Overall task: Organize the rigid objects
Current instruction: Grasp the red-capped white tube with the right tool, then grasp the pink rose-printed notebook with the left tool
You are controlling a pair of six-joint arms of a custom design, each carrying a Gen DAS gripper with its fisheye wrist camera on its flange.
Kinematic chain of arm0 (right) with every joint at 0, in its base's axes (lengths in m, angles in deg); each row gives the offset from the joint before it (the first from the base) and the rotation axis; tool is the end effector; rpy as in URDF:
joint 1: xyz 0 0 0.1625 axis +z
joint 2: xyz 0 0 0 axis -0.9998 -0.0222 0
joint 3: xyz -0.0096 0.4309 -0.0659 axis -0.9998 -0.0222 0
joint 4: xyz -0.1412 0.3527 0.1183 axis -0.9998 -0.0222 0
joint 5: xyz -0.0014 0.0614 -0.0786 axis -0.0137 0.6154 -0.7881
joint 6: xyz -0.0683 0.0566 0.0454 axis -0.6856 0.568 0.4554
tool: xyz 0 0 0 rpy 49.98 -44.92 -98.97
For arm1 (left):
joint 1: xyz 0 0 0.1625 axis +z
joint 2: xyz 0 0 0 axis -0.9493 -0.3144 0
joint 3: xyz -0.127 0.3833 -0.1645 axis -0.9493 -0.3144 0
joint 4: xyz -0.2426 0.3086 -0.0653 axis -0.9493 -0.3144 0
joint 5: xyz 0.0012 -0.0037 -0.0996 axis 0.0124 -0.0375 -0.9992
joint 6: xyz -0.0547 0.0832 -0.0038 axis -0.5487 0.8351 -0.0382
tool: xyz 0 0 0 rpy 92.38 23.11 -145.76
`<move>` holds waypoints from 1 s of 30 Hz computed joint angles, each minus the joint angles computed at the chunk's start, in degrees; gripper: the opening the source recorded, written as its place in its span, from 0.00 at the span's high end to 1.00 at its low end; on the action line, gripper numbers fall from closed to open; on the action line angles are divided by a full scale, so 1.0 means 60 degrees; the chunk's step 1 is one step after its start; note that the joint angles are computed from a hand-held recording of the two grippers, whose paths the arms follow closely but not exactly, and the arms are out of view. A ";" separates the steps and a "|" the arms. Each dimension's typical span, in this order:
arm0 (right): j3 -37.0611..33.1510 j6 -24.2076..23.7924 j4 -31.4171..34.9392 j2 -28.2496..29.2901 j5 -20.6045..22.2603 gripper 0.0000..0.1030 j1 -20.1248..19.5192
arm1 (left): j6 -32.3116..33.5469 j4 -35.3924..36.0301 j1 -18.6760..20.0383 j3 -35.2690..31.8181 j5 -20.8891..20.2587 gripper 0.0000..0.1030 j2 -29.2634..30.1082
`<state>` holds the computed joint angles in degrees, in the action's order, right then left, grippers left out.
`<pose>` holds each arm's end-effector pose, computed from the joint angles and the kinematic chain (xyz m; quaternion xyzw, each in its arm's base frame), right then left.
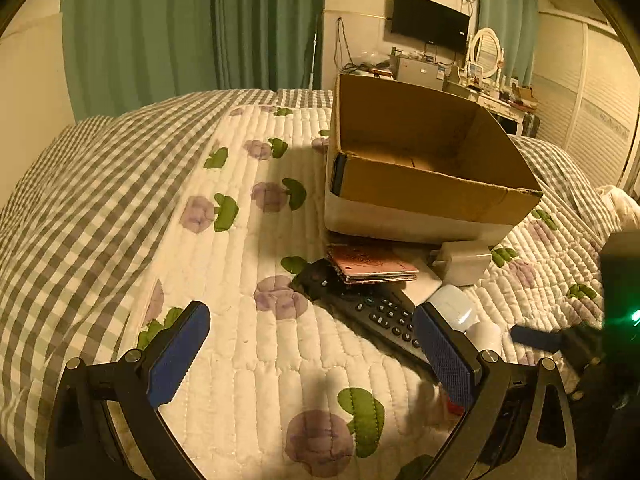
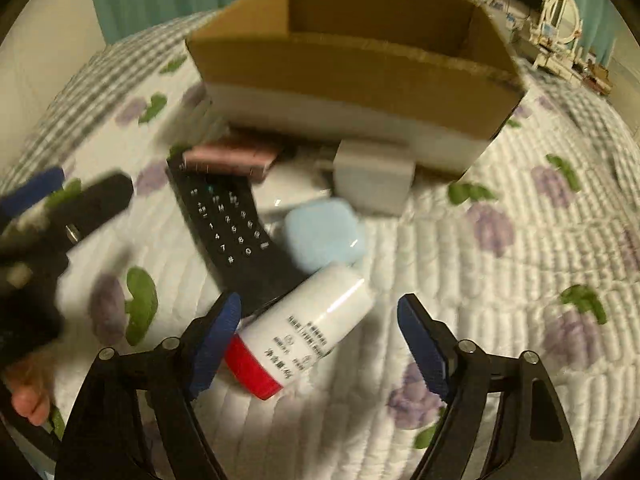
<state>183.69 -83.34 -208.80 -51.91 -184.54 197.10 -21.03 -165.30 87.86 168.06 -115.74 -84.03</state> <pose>0.1485 -0.2543 0.0973 0.0827 -0.8962 0.2484 0.3582 -0.1958 -0.2743 0.0902 0.2657 0.8657 -0.3124 0.2869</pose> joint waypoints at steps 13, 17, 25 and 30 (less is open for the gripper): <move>0.0806 -0.0135 -0.0374 -0.1144 0.0564 0.63 -0.0002 | -0.0238 0.0990 -0.0148 -0.0302 -0.0362 0.00 -0.0398; 0.0842 -0.0494 0.0389 -0.2391 0.0613 0.64 -0.0076 | -0.0214 0.1456 -0.0195 -0.0672 -0.0506 0.00 -0.0120; 0.0011 -0.2011 0.2125 -0.3967 0.0401 0.65 -0.0517 | 0.0364 0.0878 0.0628 -0.1718 -0.0070 0.00 0.1444; -0.0264 -0.2923 0.1902 -0.3710 0.0924 0.65 -0.1274 | 0.1003 -0.0129 0.1476 -0.2247 -0.0407 0.01 0.2342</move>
<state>182.11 -100.88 -197.39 -74.17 -178.99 189.45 -15.02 -166.08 96.72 154.58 -118.18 -69.98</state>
